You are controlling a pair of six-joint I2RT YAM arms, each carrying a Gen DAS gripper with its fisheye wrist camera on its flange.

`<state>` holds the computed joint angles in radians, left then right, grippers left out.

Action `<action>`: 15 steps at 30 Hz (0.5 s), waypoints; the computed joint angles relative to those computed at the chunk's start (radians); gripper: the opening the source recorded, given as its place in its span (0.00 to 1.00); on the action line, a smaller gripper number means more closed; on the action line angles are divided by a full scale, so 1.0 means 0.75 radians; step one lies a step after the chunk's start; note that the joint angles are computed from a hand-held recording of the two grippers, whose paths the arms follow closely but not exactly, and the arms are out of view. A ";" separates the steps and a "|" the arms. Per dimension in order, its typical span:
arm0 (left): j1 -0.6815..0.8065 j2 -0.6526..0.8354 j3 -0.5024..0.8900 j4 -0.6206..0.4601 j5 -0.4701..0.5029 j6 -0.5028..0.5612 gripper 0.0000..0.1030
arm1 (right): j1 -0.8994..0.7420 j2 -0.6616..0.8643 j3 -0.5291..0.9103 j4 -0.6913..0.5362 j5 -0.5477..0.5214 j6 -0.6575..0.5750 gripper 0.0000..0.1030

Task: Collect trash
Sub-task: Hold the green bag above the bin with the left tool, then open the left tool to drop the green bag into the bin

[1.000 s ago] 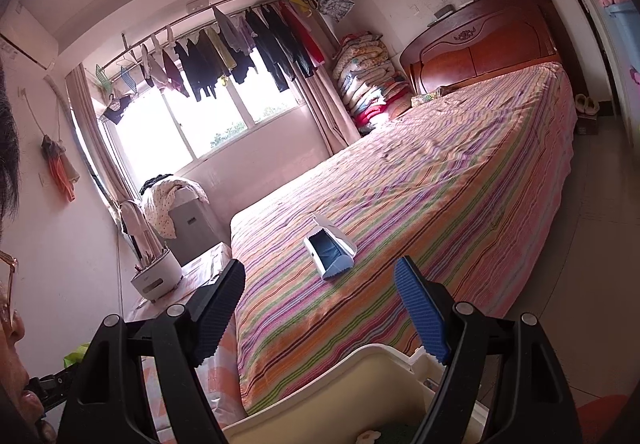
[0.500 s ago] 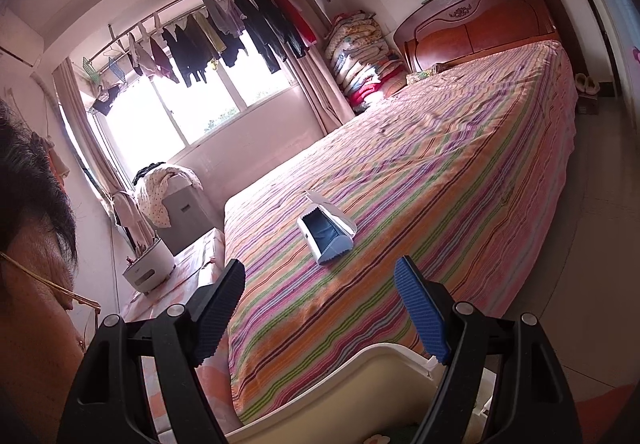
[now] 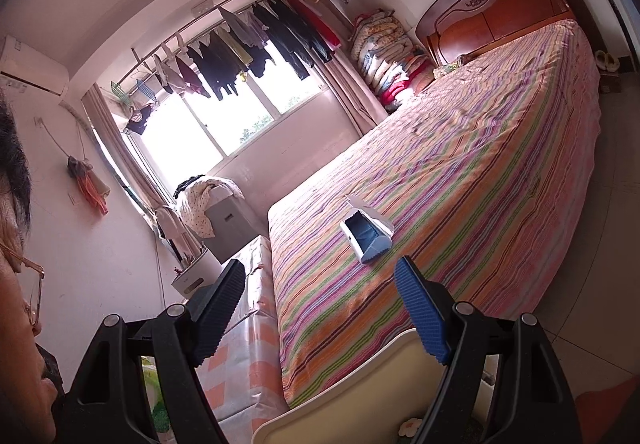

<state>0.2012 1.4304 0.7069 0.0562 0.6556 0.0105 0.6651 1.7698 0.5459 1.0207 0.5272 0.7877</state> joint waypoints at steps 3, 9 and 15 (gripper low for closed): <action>-0.027 -0.203 -0.081 -0.069 -0.014 -0.003 0.26 | 0.049 -0.055 -0.051 0.023 0.034 0.004 0.73; -0.119 -0.616 -0.147 -0.329 -0.098 -0.007 0.26 | 0.104 -0.088 -0.015 -0.111 0.061 0.037 0.73; -0.297 -0.769 -0.115 -0.483 -0.217 -0.060 0.27 | 0.220 -0.203 -0.025 -0.395 0.200 0.098 0.73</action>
<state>-0.0216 0.8537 0.6208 -0.3057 0.4927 -0.0348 0.8301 1.6172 0.5274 0.7243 0.6772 0.8610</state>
